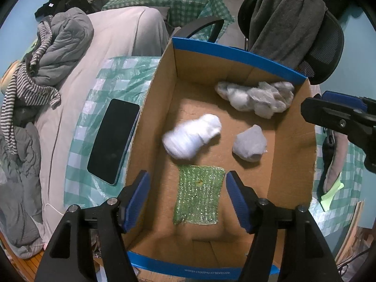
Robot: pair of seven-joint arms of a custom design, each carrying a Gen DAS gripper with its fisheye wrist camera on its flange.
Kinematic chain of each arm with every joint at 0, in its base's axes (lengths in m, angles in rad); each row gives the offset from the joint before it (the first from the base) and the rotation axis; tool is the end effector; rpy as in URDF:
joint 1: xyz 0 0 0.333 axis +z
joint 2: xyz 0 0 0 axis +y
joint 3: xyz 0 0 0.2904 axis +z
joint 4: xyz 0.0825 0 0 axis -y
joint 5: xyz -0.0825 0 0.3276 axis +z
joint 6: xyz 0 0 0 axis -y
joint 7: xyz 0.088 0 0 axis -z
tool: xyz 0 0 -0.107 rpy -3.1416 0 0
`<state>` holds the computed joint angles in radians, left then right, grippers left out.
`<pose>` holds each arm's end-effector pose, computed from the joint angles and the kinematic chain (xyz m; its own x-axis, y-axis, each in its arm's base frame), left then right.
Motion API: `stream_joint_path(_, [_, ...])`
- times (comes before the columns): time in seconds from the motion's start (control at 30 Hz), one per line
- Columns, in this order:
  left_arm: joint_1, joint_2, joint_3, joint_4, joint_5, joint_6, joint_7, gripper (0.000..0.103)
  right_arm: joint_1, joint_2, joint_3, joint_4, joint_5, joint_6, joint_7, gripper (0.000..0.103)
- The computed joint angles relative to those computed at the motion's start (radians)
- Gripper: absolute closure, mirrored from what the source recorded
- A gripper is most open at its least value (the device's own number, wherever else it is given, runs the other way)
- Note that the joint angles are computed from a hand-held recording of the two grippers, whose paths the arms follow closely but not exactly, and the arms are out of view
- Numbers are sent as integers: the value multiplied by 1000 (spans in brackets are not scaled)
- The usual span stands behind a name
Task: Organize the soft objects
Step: 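Move both tools back over the table toward the light green cloth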
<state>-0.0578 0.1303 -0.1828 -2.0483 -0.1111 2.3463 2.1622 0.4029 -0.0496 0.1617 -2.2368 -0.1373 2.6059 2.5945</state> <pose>0.5247 -0.1279 0.4013 -0.6873 -0.7264 0.0039 -0.7123 0.6729 -0.1997 0.4262 0.2743 0.4426 -0.2906 -0.9155 -0.2781 -0.8752 0.3718 -0.3093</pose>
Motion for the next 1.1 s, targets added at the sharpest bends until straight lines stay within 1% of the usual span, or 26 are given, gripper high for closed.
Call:
stream_joint_path(0.1, [2, -19, -1, -10, -21, -15, 7, 34, 0, -33, 4, -26, -6, -1, 8, 38])
stream_joint_path(0.2, [-3, -51, -1, -29, -38, -28, 17, 34, -8, -68, 16, -50, -20, -13, 25, 35])
stream_joint_path(0.6, [-56, -156, 11, -77, -82, -74, 55, 34, -49, -242, 75, -169, -22, -70, 61, 34])
stream_joint_path(0.87, [-106, -212, 9, -124, -99, -89, 78, 34, -69, -382, 113, -272, 15, -121, 74, 32])
stream_joint_path(1.1, [-152, -267, 9, -190, -117, -97, 108, 34, -69, -524, 136, -392, 81, -166, 92, 31])
